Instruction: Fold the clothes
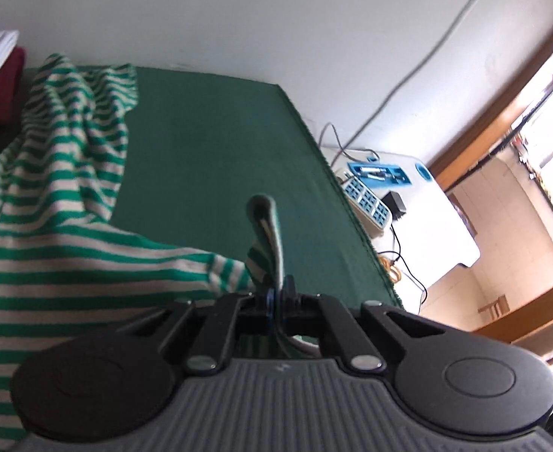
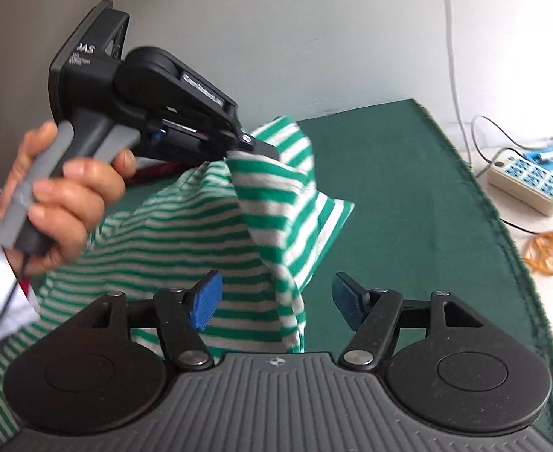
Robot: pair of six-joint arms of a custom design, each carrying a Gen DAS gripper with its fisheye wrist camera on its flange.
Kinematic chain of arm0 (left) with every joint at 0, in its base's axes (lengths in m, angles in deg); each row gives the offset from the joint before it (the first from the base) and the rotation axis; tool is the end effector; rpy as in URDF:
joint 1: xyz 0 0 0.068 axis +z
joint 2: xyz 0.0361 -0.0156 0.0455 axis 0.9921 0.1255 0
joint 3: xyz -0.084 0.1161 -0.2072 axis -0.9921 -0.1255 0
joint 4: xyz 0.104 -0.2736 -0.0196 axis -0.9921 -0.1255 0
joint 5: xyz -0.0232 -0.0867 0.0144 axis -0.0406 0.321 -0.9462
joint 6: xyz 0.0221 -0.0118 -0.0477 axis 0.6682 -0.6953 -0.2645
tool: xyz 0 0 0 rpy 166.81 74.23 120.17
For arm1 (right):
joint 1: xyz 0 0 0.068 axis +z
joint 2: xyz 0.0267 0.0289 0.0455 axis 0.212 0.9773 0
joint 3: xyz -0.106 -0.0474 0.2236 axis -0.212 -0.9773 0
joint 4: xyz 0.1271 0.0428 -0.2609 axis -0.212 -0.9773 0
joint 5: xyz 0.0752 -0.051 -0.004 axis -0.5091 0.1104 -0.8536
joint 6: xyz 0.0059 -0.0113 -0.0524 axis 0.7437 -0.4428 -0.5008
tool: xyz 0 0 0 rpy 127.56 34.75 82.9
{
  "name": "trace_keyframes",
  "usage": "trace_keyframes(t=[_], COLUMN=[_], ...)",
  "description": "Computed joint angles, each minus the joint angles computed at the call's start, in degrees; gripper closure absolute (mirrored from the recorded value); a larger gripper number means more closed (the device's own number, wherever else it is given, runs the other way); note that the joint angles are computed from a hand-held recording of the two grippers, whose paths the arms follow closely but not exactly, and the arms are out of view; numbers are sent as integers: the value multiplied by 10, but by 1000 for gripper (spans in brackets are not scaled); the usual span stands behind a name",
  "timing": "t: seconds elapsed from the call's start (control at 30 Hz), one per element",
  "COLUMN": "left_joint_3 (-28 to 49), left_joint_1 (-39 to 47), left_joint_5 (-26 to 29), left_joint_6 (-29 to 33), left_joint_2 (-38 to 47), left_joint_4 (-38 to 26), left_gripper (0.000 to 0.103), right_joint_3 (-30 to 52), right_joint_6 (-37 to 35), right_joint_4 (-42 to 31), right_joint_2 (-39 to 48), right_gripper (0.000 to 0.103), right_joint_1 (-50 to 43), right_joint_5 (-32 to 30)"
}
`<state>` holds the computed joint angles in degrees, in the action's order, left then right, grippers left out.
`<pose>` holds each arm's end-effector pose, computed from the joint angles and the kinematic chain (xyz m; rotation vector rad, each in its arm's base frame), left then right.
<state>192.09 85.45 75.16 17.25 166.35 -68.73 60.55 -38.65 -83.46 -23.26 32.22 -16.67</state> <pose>0.4065 -0.0040 0.3612 0.3780 2.4463 -0.8253 0.1986 0.0727 0.3118 -0.0129 2.1418 0.4231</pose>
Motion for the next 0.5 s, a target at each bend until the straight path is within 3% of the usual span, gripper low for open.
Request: trace_keyframes(t=[0.2, 0.3, 0.5], left_joint_3=[-2, -14, -102], left_joint_1=[123, 148, 177], left_joint_5=[55, 37, 2], left_joint_6=[-2, 21, 81], left_joint_2=[3, 4, -24], left_joint_4=[-13, -18, 2], left_gripper=[103, 103, 103], right_joint_3=[29, 40, 54], right_joint_6=[-24, -43, -33], right_joint_4=[13, 17, -9], right_joint_2=[42, 69, 94], right_gripper=[35, 35, 35], right_joint_1=[54, 75, 112], right_joint_5=[-19, -29, 19])
